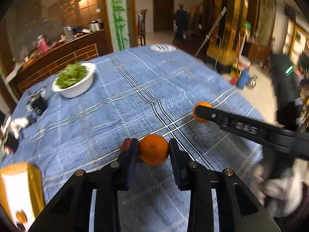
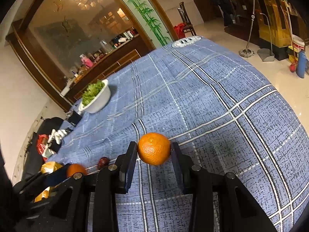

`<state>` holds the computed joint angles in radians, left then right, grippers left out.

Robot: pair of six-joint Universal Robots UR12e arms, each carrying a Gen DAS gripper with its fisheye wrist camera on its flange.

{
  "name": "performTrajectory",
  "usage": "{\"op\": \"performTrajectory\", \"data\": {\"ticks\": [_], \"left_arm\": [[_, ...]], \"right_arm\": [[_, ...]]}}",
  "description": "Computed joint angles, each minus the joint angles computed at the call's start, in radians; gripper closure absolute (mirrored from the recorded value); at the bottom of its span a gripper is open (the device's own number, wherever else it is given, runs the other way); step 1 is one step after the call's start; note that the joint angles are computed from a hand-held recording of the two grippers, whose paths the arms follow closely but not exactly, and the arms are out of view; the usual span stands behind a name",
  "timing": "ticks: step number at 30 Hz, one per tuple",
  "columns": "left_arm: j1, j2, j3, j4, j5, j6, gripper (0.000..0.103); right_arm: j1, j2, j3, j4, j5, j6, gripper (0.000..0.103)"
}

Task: Organize fruits
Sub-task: 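Place both oranges in the tray and open both tools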

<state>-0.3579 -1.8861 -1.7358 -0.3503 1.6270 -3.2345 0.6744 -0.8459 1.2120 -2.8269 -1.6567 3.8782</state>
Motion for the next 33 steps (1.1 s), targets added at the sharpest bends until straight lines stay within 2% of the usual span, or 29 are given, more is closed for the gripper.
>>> {"op": "performTrajectory", "data": {"ticks": [4, 8, 12, 15, 17, 18, 21, 25, 27, 29, 32, 33], "left_arm": [[0.022, 0.104, -0.108, 0.074, 0.007, -0.093, 0.072], [0.057, 0.209, -0.217, 0.126, 0.023, -0.166, 0.072], [0.124, 0.329, -0.341, 0.196, 0.015, -0.253, 0.072], [0.193, 0.414, -0.432, 0.216, 0.012, -0.311, 0.072], [0.230, 0.443, -0.468, 0.214, 0.003, -0.344, 0.072], [0.258, 0.463, -0.494, 0.213, 0.001, -0.372, 0.072], [0.301, 0.499, -0.547, 0.208, 0.019, -0.408, 0.072], [0.318, 0.520, -0.586, 0.180, 0.090, -0.410, 0.072], [0.326, 0.524, -0.597, 0.165, 0.105, -0.418, 0.072], [0.345, 0.531, -0.611, 0.158, 0.078, -0.425, 0.072], [0.362, 0.529, -0.623, 0.163, 0.056, -0.431, 0.071], [0.367, 0.528, -0.625, 0.160, 0.051, -0.435, 0.070]], "right_arm": [[0.001, 0.001, 0.007, -0.057, 0.035, -0.023, 0.064], [0.022, 0.012, -0.014, -0.054, 0.036, -0.083, 0.064], [0.065, 0.015, -0.045, 0.010, -0.052, -0.156, 0.064], [0.091, 0.012, -0.051, 0.005, -0.006, -0.164, 0.064], [0.114, 0.023, -0.084, 0.019, 0.021, -0.184, 0.064], [0.131, 0.036, -0.115, 0.025, 0.044, -0.204, 0.064], [0.166, 0.083, -0.217, 0.075, 0.108, -0.272, 0.063], [0.218, 0.194, -0.437, 0.238, 0.174, -0.407, 0.063], [0.237, 0.251, -0.542, 0.323, 0.180, -0.448, 0.063], [0.252, 0.321, -0.671, 0.424, 0.178, -0.475, 0.063], [0.263, 0.396, -0.810, 0.533, 0.159, -0.486, 0.062], [0.268, 0.437, -0.889, 0.586, 0.142, -0.490, 0.062]]}}
